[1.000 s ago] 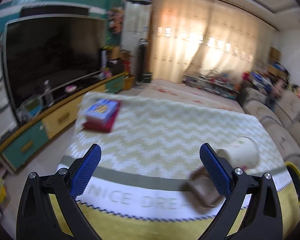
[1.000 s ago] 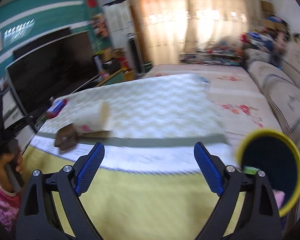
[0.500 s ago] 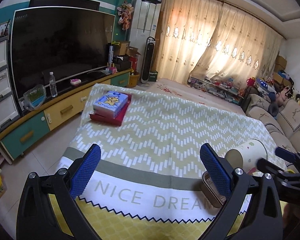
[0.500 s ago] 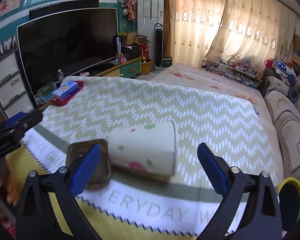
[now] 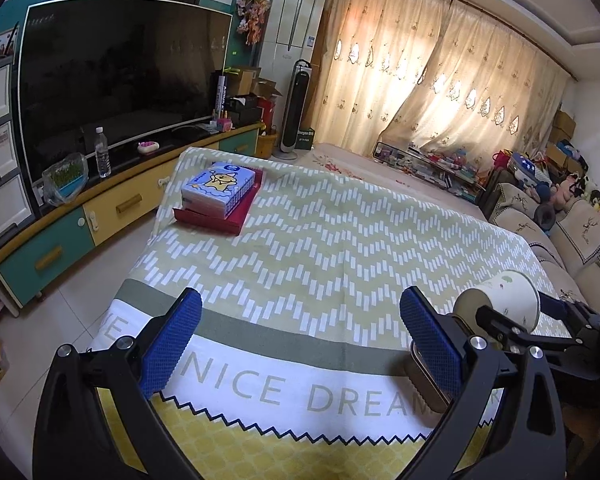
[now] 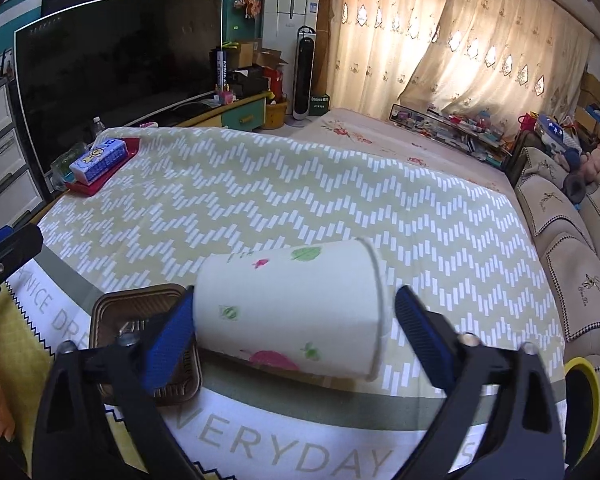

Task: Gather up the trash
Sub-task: 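Grasp the white paper cup with the right gripper, then carry the paper cup over the bin and open the right gripper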

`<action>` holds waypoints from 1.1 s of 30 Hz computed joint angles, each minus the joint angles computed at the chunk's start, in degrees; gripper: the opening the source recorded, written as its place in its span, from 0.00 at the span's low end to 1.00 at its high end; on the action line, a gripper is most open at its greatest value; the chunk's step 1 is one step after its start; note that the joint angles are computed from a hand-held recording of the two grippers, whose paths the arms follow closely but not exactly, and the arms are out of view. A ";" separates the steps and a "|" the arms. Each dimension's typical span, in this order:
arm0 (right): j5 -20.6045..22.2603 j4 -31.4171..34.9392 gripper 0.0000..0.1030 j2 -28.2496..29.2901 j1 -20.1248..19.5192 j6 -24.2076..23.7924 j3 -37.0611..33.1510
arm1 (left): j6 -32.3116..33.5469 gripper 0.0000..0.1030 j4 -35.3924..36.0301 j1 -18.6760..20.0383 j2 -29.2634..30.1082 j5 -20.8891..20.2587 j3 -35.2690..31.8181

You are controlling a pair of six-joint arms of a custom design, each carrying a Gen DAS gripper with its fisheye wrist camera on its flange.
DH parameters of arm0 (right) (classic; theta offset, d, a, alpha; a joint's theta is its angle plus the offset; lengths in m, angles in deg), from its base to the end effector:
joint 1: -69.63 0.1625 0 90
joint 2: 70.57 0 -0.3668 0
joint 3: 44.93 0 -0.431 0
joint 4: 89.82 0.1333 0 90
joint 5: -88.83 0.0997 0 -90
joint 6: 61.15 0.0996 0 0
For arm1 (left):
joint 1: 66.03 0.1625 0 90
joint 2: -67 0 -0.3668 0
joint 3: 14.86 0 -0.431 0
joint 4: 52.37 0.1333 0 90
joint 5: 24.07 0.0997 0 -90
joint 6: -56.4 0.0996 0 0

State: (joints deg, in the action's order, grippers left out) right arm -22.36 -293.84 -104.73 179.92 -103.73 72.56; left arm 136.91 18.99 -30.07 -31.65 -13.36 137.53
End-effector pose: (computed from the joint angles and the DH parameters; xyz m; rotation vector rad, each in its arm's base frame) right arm 0.2600 -0.4228 -0.0886 1.2497 -2.3019 0.6097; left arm 0.0487 -0.2503 0.2198 -0.2730 1.9324 -1.3860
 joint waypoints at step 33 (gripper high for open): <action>10.36 -16.39 0.77 -36.88 -29.15 -0.75 22.50 | 3.71 0.95 -2.79 0.58 1.50 -0.51 -1.02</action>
